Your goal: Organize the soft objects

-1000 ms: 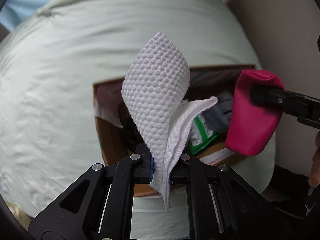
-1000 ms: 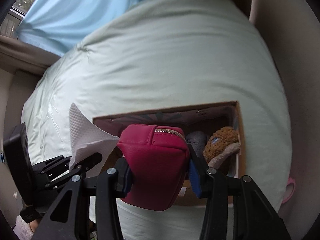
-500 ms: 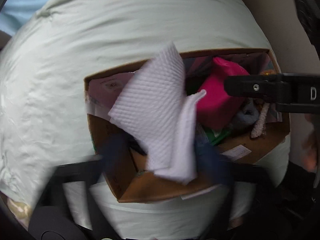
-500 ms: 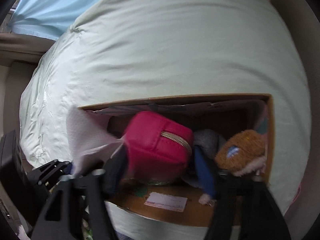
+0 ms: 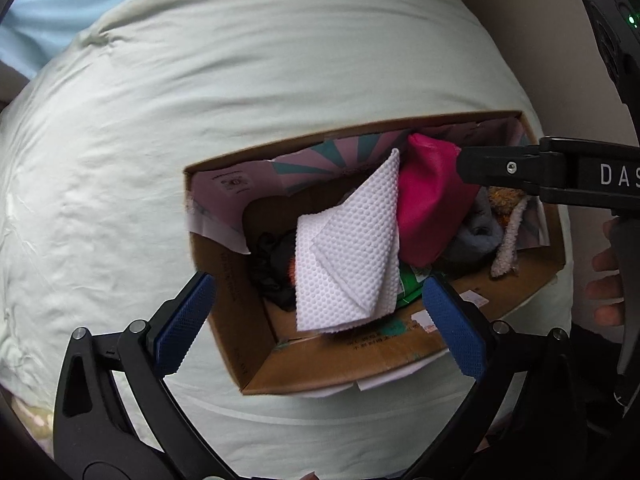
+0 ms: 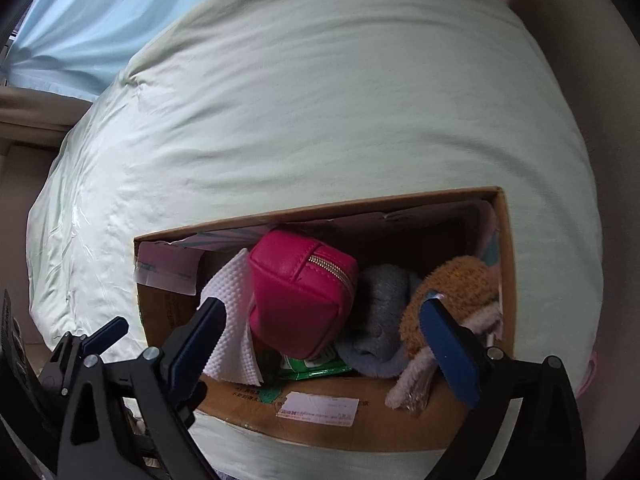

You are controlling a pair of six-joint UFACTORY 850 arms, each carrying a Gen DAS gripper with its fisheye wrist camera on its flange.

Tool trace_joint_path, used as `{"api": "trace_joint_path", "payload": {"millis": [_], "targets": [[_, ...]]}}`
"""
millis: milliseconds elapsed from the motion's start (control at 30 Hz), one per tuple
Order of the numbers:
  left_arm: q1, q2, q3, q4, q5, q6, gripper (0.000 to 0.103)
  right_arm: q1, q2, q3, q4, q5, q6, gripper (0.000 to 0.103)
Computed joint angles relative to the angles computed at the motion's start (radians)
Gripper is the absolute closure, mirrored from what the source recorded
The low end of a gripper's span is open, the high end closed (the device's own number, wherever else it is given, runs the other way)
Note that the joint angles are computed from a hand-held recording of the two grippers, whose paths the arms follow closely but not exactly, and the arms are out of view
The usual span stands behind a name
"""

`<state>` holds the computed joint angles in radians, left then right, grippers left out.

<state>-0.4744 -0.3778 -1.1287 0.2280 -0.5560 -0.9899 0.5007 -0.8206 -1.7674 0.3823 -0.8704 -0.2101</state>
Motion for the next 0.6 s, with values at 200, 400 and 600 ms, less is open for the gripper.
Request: {"api": "trace_joint_path", "payload": {"millis": [200, 400, 600], "targets": [[-0.016, 0.100, 0.052, 0.085, 0.003, -0.109, 0.000, 0.014, 0.105, 0.081, -0.021, 0.073, -0.004, 0.006], [-0.053, 0.319, 0.154, 0.285, -0.054, -0.344, 0.000, 0.056, 0.285, 0.195, -0.051, 0.178, 0.000, 0.007], [-0.126, 0.556, 0.221, 0.482, -0.251, -0.555, 0.000, 0.135, 0.481, 0.296, -0.105, 0.277, 0.040, 0.006]]}}
